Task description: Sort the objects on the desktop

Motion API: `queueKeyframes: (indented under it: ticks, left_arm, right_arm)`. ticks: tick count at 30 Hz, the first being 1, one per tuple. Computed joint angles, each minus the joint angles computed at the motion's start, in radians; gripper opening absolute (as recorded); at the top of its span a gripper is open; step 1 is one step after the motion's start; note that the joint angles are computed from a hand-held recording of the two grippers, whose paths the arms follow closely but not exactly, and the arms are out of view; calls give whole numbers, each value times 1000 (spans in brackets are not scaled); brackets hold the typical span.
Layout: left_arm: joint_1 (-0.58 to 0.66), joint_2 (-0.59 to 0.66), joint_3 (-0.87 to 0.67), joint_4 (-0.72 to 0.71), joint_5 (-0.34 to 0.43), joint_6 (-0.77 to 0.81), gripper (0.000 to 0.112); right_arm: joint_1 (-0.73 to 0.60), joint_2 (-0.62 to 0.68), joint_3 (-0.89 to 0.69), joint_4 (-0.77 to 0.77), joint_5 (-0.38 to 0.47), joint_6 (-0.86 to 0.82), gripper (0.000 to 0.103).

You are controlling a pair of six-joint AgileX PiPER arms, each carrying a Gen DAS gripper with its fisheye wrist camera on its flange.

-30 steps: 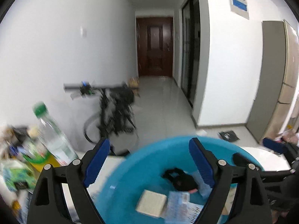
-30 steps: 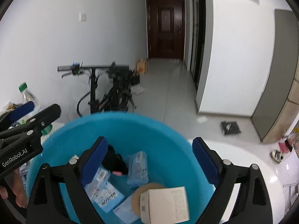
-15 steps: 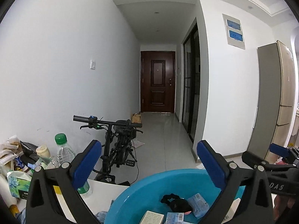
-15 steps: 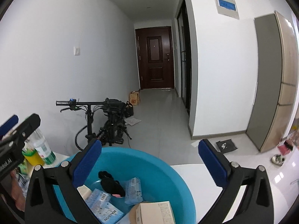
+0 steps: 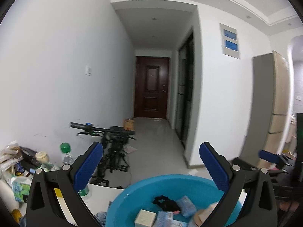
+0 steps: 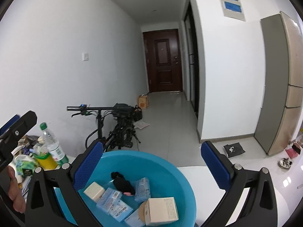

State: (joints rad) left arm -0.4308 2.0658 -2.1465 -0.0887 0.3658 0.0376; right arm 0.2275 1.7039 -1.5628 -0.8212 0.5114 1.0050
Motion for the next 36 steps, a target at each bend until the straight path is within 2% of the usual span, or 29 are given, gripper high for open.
queueKeyframes:
  ticks: [2,5,7,11,14,19,22,26,31,36]
  left_arm:
    - [-5,-30,-2,21,35,-4,103]
    - [-22,-128,105,116,-10,-75,103]
    - [-31,-191,162,159,-12,-102,103]
    - [-20,-305,289,34,-29,9,103]
    - [-6,-389,382,-76,-15,91,103]
    - [10,-553,562,-140,-36,145,103]
    - [21,-637,642,-198,-46,203,103]
    - [33,-740,729,-263,-28,274,103]
    - [24,-835,805,-231,-6,253,103]
    - [41,-931,890,-312,28,325,103]
  right_arm:
    - [14,-15,-19,6,37,-23,103]
    - [57,-65,-16,-63,93,9,103]
    - [90,-107,-7,-93,134,15,103]
    - [156,-184,34,-156,190,59,103]
    - [197,-232,67,-169,232,76,103]
    - [290,-334,146,-193,296,103,103]
    - [382,-376,181,-256,371,145,103]
    - [473,-402,196,-307,443,172,103]
    - [572,-439,218,-341,518,202,103]
    - [682,-481,266,-396,614,259,103]
